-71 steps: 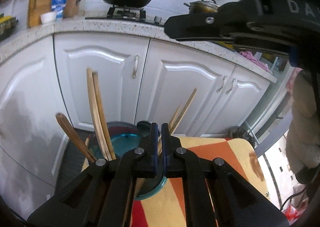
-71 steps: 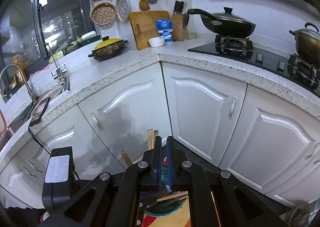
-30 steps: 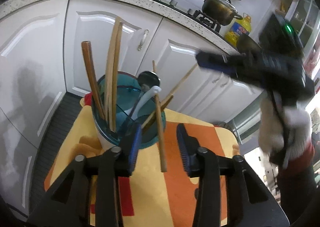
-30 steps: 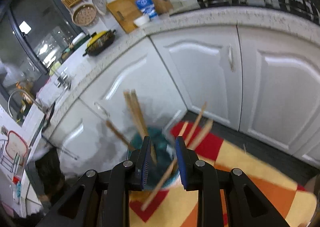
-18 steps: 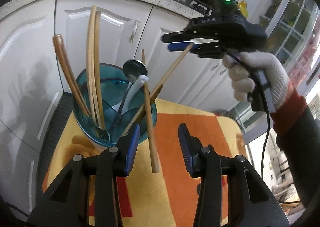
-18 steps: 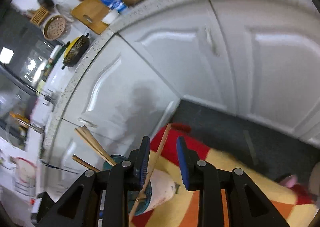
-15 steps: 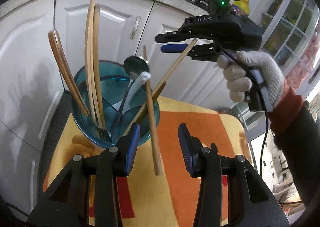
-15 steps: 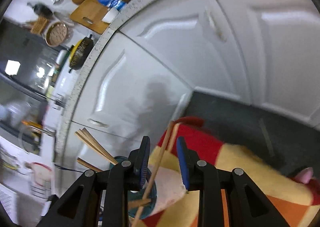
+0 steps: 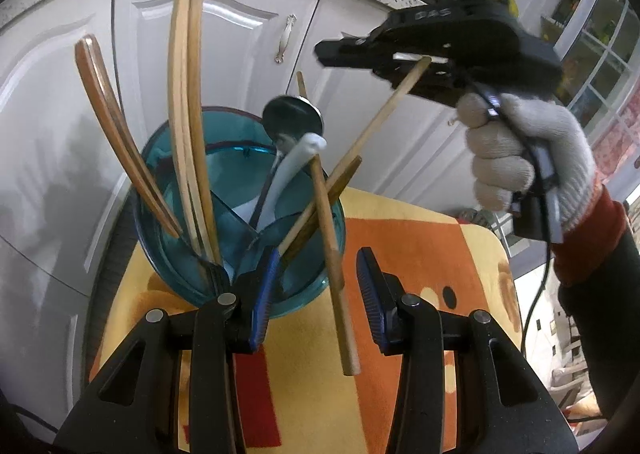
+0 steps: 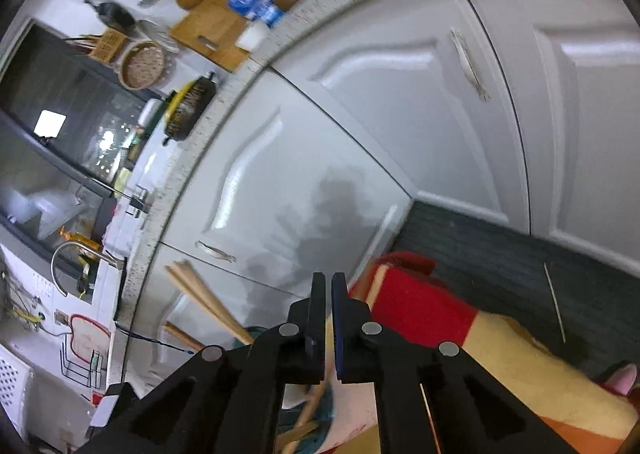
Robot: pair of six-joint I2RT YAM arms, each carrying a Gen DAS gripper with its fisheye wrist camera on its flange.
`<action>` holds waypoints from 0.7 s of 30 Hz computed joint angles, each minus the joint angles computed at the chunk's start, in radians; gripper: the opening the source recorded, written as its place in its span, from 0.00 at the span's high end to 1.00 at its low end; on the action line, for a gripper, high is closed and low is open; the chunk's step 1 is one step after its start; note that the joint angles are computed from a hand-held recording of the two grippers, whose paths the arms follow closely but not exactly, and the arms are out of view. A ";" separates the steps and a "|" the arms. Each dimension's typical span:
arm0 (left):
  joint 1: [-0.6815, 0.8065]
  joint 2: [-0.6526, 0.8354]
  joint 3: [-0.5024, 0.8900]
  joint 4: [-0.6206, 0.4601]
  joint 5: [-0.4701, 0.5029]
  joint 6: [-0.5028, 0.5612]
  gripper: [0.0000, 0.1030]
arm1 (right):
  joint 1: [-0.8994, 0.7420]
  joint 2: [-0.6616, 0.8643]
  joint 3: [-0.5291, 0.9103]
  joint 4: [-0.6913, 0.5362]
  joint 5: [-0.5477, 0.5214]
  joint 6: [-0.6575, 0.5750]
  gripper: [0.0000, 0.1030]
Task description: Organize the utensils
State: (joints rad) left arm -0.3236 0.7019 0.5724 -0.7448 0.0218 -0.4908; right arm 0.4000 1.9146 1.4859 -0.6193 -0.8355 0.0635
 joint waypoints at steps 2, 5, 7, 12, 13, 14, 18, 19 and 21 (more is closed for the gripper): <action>0.000 0.008 0.006 -0.001 -0.001 0.000 0.62 | 0.004 -0.008 0.014 -0.019 0.007 -0.013 0.98; 0.005 0.014 0.008 0.004 -0.002 0.008 0.62 | 0.018 0.004 0.030 -0.052 0.071 -0.035 0.95; 0.006 0.022 0.009 0.003 0.001 0.010 0.62 | 0.005 0.019 0.014 -0.027 0.065 -0.001 0.78; 0.018 0.064 0.009 0.013 0.015 0.022 0.62 | -0.011 0.098 0.019 0.003 -0.011 0.051 0.71; 0.018 0.070 0.011 0.015 0.015 0.023 0.62 | -0.011 0.109 0.018 0.012 -0.029 0.058 0.71; 0.015 0.076 0.014 0.018 0.010 0.026 0.62 | -0.011 0.116 0.010 0.037 -0.055 0.080 0.71; 0.020 0.114 0.024 0.031 0.025 0.033 0.62 | -0.015 0.123 -0.003 0.073 -0.111 0.086 0.74; 0.023 0.127 0.026 0.038 0.030 0.035 0.62 | -0.013 0.121 0.001 0.059 -0.108 0.070 0.77; 0.025 0.151 0.030 0.056 0.032 0.047 0.63 | -0.005 0.090 -0.014 0.063 -0.068 0.042 0.80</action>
State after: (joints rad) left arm -0.2984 0.8527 0.6022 -0.6887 0.0536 -0.4440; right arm 0.3947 2.0049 1.4718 -0.5565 -0.9039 0.1057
